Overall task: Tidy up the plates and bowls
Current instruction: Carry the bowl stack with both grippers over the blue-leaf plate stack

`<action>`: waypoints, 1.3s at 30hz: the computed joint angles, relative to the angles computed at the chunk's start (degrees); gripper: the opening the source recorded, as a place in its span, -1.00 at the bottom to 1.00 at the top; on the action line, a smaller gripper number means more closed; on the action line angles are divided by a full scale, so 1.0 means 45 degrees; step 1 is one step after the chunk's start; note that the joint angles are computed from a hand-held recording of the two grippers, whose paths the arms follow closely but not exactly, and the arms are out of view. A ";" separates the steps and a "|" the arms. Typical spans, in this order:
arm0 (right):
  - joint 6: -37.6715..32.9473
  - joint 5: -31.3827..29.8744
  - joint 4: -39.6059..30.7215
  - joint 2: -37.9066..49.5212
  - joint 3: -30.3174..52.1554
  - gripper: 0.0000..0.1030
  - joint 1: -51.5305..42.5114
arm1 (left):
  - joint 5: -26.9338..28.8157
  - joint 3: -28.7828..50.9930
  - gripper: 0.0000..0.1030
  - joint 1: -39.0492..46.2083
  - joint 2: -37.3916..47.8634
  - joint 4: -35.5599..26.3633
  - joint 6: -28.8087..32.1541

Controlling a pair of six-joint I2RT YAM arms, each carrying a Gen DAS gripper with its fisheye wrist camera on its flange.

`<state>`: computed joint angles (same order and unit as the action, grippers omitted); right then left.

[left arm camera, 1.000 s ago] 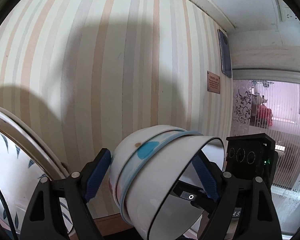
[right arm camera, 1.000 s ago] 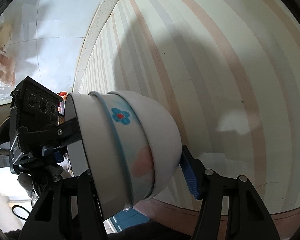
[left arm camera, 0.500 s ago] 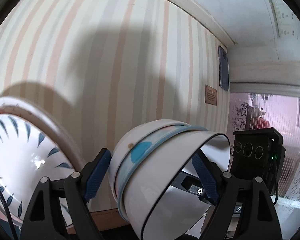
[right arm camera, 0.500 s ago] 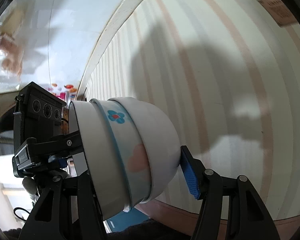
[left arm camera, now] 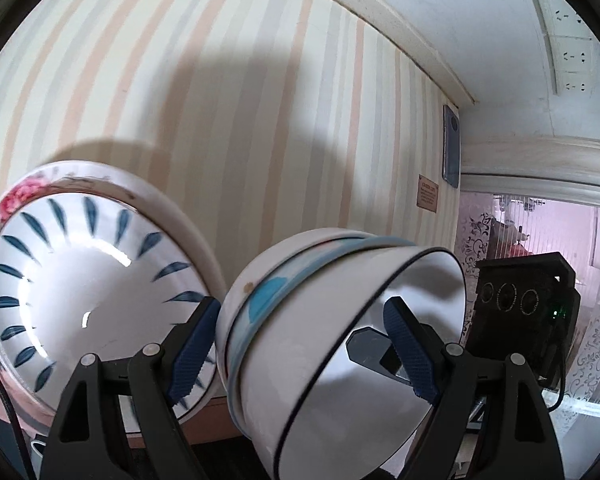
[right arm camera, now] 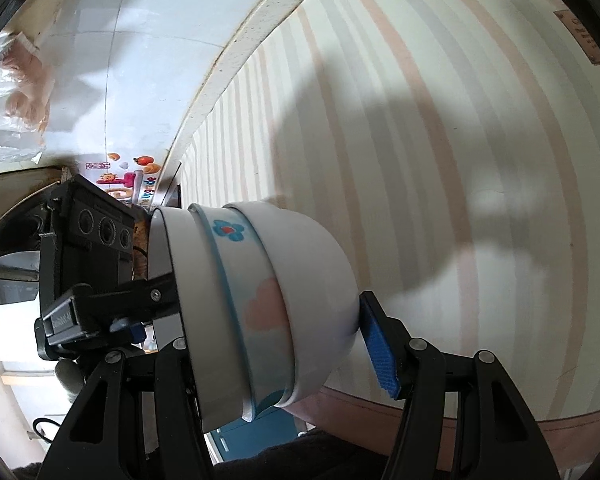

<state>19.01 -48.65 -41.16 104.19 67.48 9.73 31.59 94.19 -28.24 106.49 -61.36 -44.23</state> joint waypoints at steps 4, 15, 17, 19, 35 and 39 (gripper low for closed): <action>0.0406 0.0229 0.0215 -0.0259 0.0093 0.21 0.0608 | -0.0100 -0.0431 0.59 0.0447 -0.0591 -0.0216 0.0295; 0.2243 0.0185 0.1624 0.0581 0.1175 0.21 0.2858 | -0.0435 -0.1923 0.59 0.2519 -0.2643 -0.1144 0.1348; 0.2538 0.0159 0.1875 0.0962 0.1526 0.21 0.3317 | -0.0490 -0.2344 0.59 0.2986 -0.3007 -0.1276 0.1559; 0.2768 0.0119 0.2128 0.1348 0.1822 0.21 0.3758 | -0.0510 -0.2772 0.59 0.3346 -0.3307 -0.1313 0.1721; 0.3440 0.0234 0.3246 0.3235 0.2766 0.21 0.5096 | -0.0279 -0.4811 0.59 0.4643 -0.4085 -0.0902 0.2513; 0.3402 0.0420 0.3135 0.3259 0.2781 0.20 0.5112 | -0.0279 -0.4961 0.59 0.4451 -0.4091 -0.0767 0.2394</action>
